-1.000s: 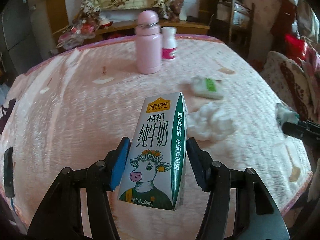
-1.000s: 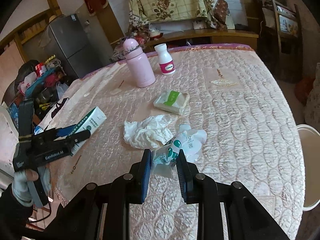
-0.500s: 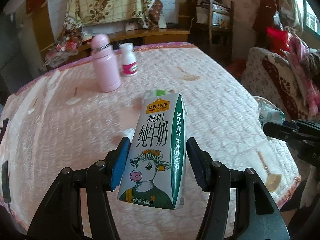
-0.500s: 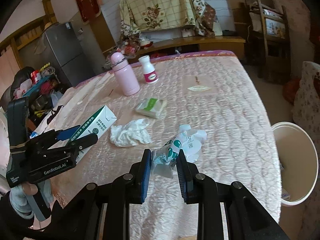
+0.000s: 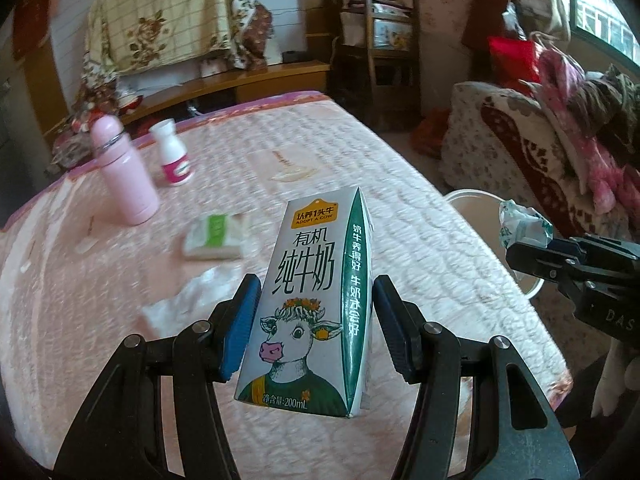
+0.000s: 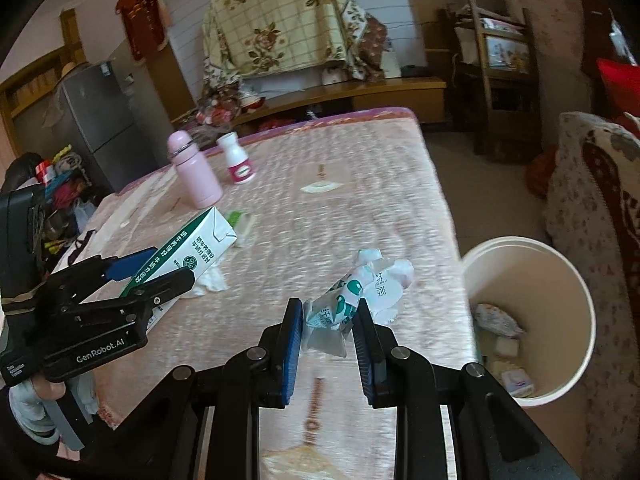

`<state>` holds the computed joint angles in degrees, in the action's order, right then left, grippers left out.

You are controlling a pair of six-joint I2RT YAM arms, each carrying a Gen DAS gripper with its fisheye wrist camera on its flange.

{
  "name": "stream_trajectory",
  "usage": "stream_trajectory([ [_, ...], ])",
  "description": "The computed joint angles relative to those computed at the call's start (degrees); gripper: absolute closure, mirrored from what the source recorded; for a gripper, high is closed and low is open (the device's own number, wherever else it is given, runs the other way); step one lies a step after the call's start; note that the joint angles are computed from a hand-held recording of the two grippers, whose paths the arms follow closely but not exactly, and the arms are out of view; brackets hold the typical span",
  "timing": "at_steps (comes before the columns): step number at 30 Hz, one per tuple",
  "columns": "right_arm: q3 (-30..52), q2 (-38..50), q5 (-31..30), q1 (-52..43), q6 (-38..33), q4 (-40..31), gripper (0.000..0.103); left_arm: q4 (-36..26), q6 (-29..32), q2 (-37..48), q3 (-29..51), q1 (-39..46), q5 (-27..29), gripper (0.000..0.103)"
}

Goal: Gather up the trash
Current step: 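Lift and carry the milk carton and tissue over the white bucket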

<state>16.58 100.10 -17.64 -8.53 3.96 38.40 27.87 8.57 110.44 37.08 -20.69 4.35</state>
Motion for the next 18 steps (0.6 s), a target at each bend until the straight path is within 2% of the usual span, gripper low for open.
stream_trajectory([
  [10,2.4,1.1,-6.1,-17.0,-10.1,-5.3,0.079,-3.4,-4.6,5.9,8.3,-9.9,-1.9,0.047],
  [18,8.9,8.4,-8.4,-27.9,-16.6,-9.2,0.079,-8.0,-7.7,12.6,18.0,-16.1,-2.5,0.047],
])
